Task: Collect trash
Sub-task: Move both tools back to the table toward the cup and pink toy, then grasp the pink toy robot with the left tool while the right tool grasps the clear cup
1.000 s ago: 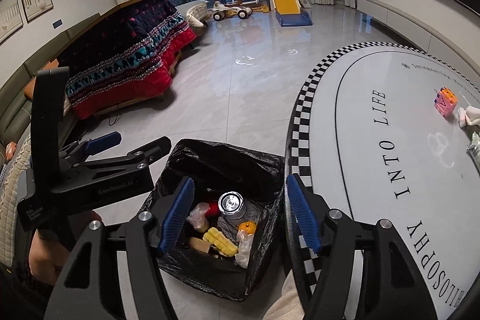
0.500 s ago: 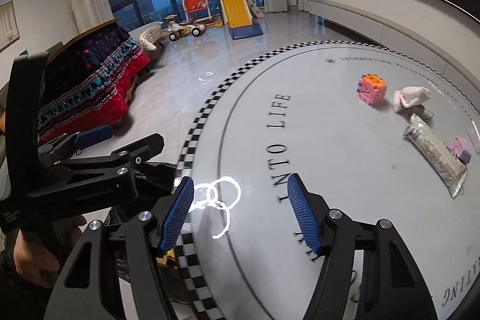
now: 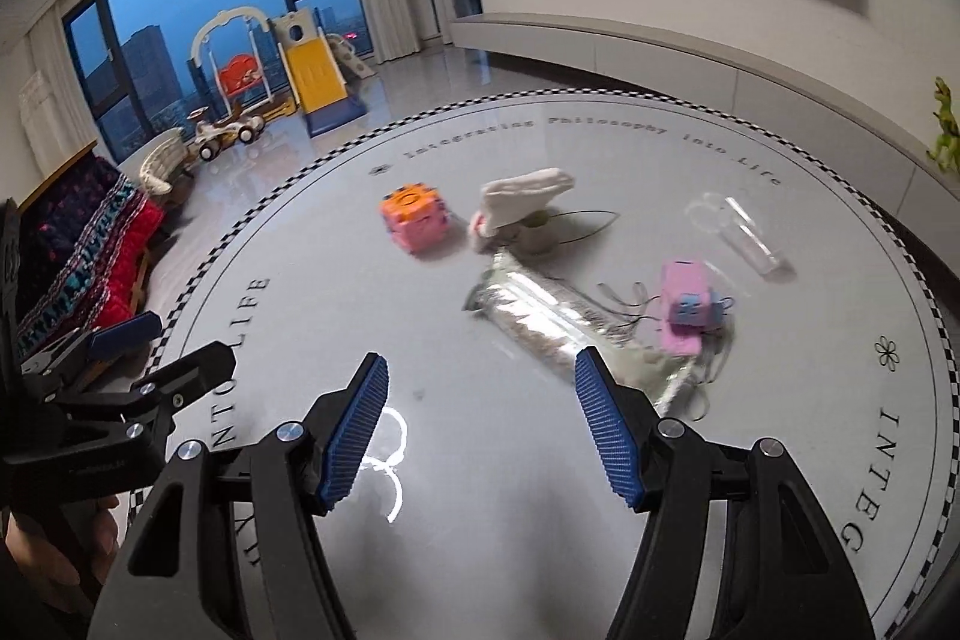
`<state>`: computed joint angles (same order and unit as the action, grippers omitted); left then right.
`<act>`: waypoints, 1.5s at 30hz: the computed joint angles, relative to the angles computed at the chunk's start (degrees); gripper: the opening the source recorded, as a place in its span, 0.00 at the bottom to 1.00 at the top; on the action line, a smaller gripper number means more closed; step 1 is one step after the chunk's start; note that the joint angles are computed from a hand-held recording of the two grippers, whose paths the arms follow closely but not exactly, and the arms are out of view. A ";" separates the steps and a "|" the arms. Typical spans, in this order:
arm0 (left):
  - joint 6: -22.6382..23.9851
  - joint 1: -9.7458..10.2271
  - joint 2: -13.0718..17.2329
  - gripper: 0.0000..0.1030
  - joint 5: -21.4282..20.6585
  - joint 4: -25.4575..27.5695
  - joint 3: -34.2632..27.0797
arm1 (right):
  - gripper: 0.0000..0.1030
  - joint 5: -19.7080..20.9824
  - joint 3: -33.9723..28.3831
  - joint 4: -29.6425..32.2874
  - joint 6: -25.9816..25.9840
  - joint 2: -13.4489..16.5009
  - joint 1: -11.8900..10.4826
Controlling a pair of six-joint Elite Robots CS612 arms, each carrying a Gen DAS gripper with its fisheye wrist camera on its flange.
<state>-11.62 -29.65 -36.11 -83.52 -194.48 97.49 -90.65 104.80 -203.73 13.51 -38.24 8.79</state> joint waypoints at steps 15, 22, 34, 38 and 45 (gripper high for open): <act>7.23 -5.00 3.86 0.94 -4.70 6.36 -11.20 | 0.64 -1.97 -2.80 3.04 -0.03 1.40 -8.91; 9.68 -6.03 5.72 0.94 -5.69 9.63 -15.58 | 0.64 -1.79 -7.95 9.15 -4.46 3.71 -9.99; 10.10 -7.22 8.53 0.94 -6.54 14.92 -20.57 | 0.37 -1.94 -10.11 12.17 -2.90 5.40 -11.41; 9.07 -7.76 9.33 0.94 -5.48 16.77 -21.64 | 0.37 -0.80 -7.46 8.51 0.29 4.88 -11.82; 9.63 -8.40 10.77 0.52 -4.88 19.35 -23.63 | 0.37 0.27 -5.09 6.48 2.91 4.11 -12.22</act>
<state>-2.00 -38.05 -25.34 -88.40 -175.13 73.86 -90.38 99.71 -197.26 16.42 -34.14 -3.43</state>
